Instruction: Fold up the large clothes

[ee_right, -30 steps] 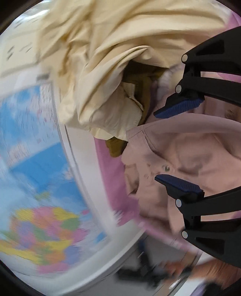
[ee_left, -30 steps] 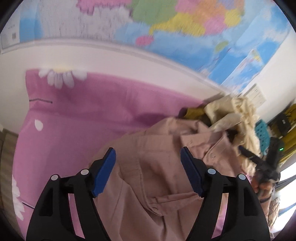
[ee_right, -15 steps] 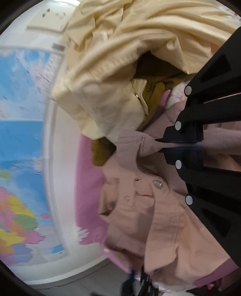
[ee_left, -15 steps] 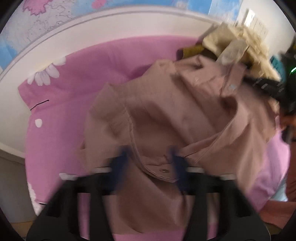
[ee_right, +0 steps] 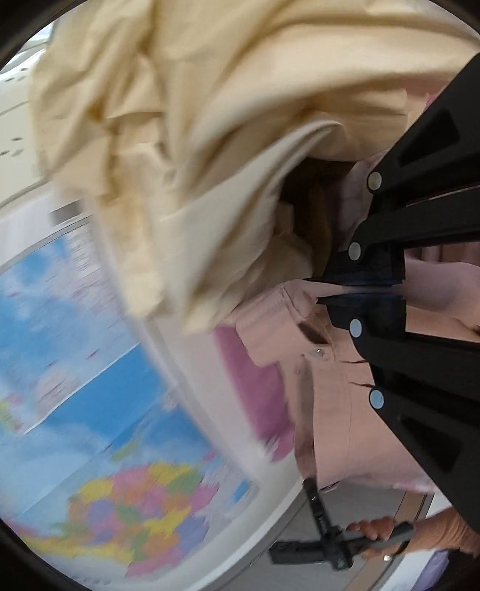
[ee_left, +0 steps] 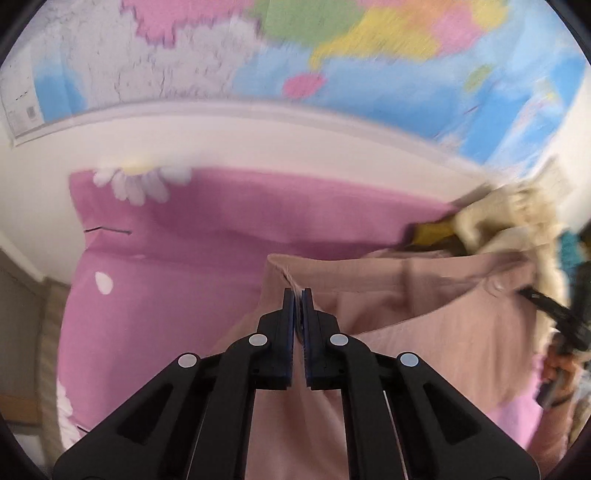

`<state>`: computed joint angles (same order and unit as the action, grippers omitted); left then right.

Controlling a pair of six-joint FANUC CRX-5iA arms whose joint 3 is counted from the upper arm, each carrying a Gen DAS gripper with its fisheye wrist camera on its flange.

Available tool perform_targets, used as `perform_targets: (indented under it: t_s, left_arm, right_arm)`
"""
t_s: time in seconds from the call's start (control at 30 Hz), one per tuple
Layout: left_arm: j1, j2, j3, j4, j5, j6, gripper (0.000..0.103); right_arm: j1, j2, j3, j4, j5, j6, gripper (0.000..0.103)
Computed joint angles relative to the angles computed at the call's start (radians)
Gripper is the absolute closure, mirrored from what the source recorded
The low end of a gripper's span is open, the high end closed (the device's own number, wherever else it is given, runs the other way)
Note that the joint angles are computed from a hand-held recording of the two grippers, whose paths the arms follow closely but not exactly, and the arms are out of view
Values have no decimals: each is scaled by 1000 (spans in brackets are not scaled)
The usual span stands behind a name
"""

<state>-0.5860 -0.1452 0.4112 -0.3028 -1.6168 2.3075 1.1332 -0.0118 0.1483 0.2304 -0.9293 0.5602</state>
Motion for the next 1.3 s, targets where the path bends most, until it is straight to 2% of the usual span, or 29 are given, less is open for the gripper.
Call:
perform_targets:
  t_s: [0.1, 0.13, 0.17, 0.2, 0.23, 0.27, 0.33, 0.37, 0.53, 0.6, 0.67, 0.8, 0.97, 1.03, 1.07, 1.1, 1.13, 1.17, 1.23, 1.3]
  left_arm:
    - [24, 45, -17, 5, -49, 4, 97]
    - [16, 57, -15, -21, -70, 11, 92]
    - [17, 54, -25, -23, -67, 14, 84]
    - [21, 45, -35, -17, -57, 22, 81]
    - [24, 22, -55, -7, -29, 30, 71]
    - [21, -1, -72, 0, -1, 21, 56]
    - [-6, -28, -79, -21, 14, 19, 33]
    - [-36, -41, -79, -51, 18, 29, 33]
    - [-137, -38, -71, -116, -23, -41, 29]
    - [-126, -48, -105, -85, -13, -75, 28]
    - [-68, -70, -172, 2, 27, -106, 28]
    - [-33, -90, -231, 40, 52, -84, 28]
    - [-3, -140, -302, 101, 100, -83, 50]
    - [5, -155, -320, 117, 109, -84, 57]
    - [10, -163, -329, 128, 116, -87, 63]
    - [15, -170, -337, 138, 121, -87, 66]
    - [26, -180, -348, 155, 128, -86, 71]
    - [41, -192, -362, 176, 139, -89, 77]
    - [57, -212, -379, 200, 152, -92, 82]
    - [45, -224, -378, 188, 145, -78, 82]
  right_arm:
    - [-6, 4, -7, -11, 1, -9, 99]
    - [-9, 2, -10, -17, 4, -7, 98]
    - [-14, 1, -8, -31, 1, -4, 96]
    - [-20, 2, -3, -52, -5, 12, 94]
    - [-21, 0, -2, -60, -12, 17, 91]
    - [-18, -10, -15, -56, -13, 8, 85]
    - [-10, -29, -37, -42, -3, -16, 69]
    - [-1, -35, -48, -19, 5, -38, 57]
    - [67, -87, -125, 158, 18, -125, 52]
    - [99, -84, -122, 218, 8, -129, 47]
    - [129, -64, -82, 211, -5, -45, 46]
    - [193, 49, 75, 159, -53, 183, 38]
    - [208, 250, 328, 74, -160, 384, 33]
    - [200, 341, 431, 67, -238, 412, 34]
    - [197, 368, 462, 62, -266, 419, 47]
    - [185, 399, 505, 33, -296, 439, 69]
    - [172, 422, 537, 5, -318, 445, 80]
    - [162, 421, 537, -18, -315, 440, 97]
    - [156, 399, 505, -6, -276, 421, 98]
    - [156, 355, 459, 24, -205, 382, 99]
